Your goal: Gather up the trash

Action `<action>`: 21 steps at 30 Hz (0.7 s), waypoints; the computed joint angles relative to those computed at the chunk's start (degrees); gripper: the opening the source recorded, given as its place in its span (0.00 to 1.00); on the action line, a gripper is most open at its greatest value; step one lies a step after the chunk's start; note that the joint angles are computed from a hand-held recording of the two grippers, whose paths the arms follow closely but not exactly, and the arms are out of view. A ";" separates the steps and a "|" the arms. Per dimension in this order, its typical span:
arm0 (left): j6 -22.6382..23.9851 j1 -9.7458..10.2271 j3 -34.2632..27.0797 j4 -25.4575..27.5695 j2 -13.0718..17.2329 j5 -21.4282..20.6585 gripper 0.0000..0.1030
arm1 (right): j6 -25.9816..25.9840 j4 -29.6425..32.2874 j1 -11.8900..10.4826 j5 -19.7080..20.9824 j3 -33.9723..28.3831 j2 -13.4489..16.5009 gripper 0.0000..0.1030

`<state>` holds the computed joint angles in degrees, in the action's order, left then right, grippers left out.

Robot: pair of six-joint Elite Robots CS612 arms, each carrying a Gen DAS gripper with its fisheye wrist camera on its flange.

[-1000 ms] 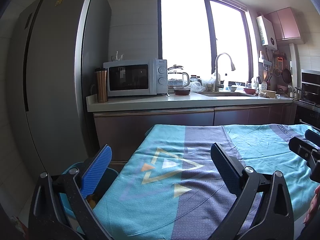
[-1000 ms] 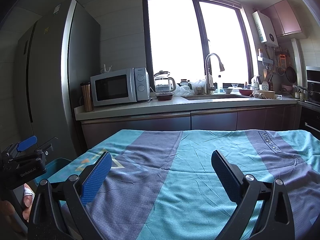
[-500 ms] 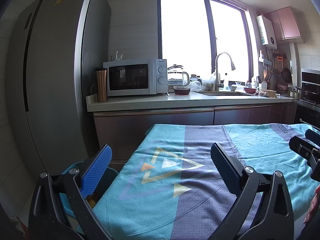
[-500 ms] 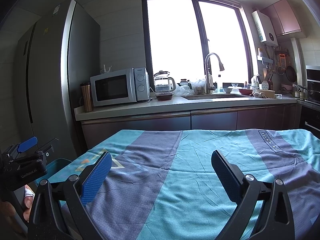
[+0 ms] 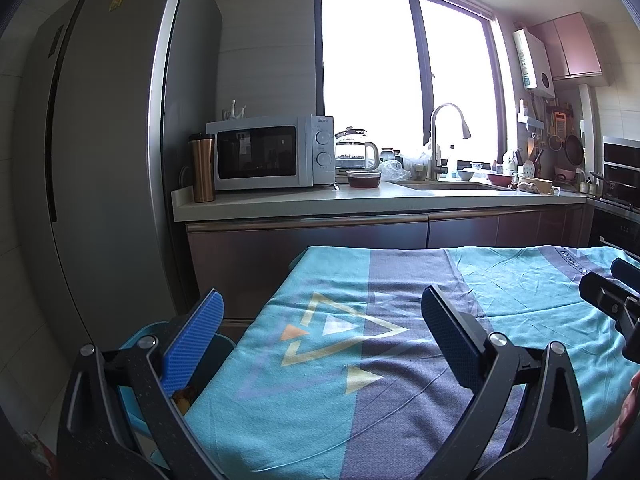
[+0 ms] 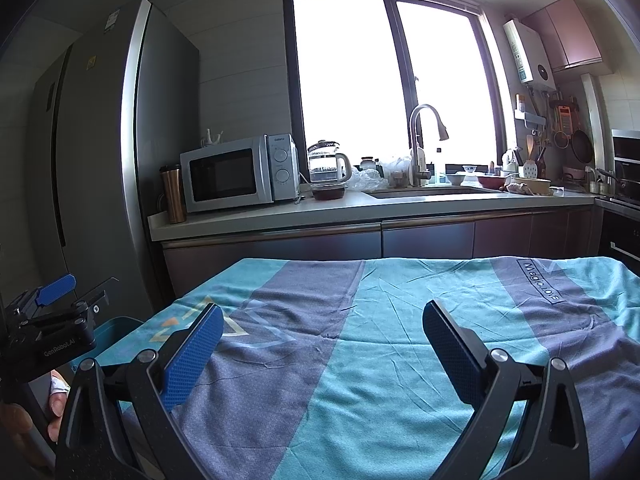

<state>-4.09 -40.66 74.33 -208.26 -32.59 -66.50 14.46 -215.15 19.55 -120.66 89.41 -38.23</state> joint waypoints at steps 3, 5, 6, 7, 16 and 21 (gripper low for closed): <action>-0.09 -0.05 0.01 0.06 0.03 0.00 0.95 | 0.13 -0.01 -0.02 0.06 0.04 -0.02 0.94; -0.03 -0.07 0.05 0.10 0.02 -0.03 0.95 | 0.18 0.05 -0.03 0.04 0.00 0.00 0.94; -0.06 -0.10 0.06 0.11 0.08 0.00 0.95 | 0.17 0.05 -0.05 0.10 0.04 -0.02 0.94; -0.09 -0.08 0.03 0.16 0.06 -0.10 0.95 | 0.22 0.09 -0.04 0.04 0.03 -0.02 0.94; 0.86 -0.30 -0.81 0.72 0.59 0.20 0.95 | 0.65 0.02 -0.14 0.20 0.18 0.04 0.94; -0.92 0.19 -1.67 5.47 0.39 -2.73 0.95 | 1.31 0.39 -0.51 0.29 0.57 -0.11 0.94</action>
